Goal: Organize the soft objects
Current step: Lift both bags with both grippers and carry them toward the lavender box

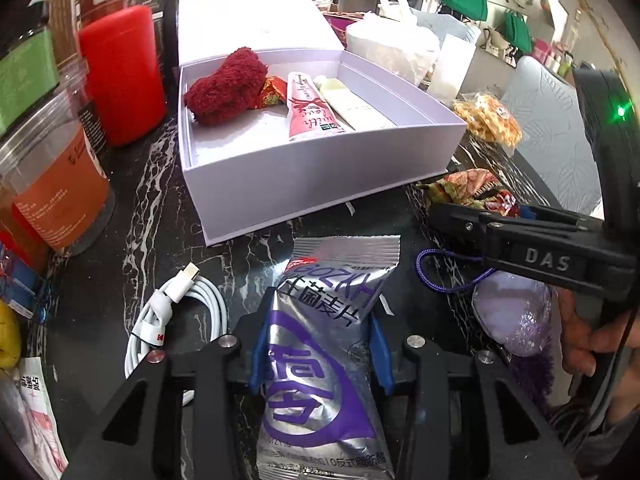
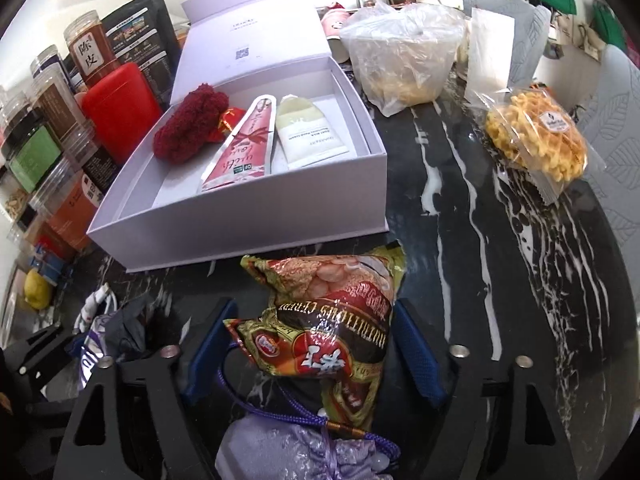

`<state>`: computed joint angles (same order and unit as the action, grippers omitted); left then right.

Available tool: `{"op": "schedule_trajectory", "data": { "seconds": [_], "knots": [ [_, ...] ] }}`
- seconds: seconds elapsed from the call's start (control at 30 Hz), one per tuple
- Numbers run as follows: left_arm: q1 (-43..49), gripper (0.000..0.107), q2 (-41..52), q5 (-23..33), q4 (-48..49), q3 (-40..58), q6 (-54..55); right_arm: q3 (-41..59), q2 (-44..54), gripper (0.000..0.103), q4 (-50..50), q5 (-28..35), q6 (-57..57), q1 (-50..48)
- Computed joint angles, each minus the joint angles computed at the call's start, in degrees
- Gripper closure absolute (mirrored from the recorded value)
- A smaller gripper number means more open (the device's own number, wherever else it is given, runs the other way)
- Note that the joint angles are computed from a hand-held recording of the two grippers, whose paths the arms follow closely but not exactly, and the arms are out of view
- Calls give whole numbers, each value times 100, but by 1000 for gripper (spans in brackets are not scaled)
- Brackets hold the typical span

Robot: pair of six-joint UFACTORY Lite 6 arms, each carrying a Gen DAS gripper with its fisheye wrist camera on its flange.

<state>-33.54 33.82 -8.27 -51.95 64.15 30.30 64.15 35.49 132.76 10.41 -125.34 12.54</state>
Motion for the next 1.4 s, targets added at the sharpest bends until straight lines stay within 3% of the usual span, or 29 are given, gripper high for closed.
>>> {"op": "schedule_trajectory", "data": {
  "seconds": [0.07, 0.13, 0.23, 0.8, 1.13, 1.4],
  "knots": [
    [36, 68, -17, 48, 405, -19, -436, 13, 2, 50, 475, -98, -489, 48],
    [49, 68, -61, 55, 694, -61, -735, -63, -34, 54, 345, 38, -397, -1],
    [14, 68, -187, -31, 680, -168, -717, -279, -204, 54, -74, 401, -45, -113],
    [-330, 68, -1544, -713, -298, -1003, 244, -2034, -2089, 54, 608, 1272, -832, -156],
    [-654, 68, -2403, -1094, -952, -1306, 981, -3134, -3657, 54, 780, 1250, -1044, -77],
    [-871, 68, -2799, -1421, -1468, -1266, 1609, -3526, -4548, 54, -81, 1127, -288, -112]
  ]
}}
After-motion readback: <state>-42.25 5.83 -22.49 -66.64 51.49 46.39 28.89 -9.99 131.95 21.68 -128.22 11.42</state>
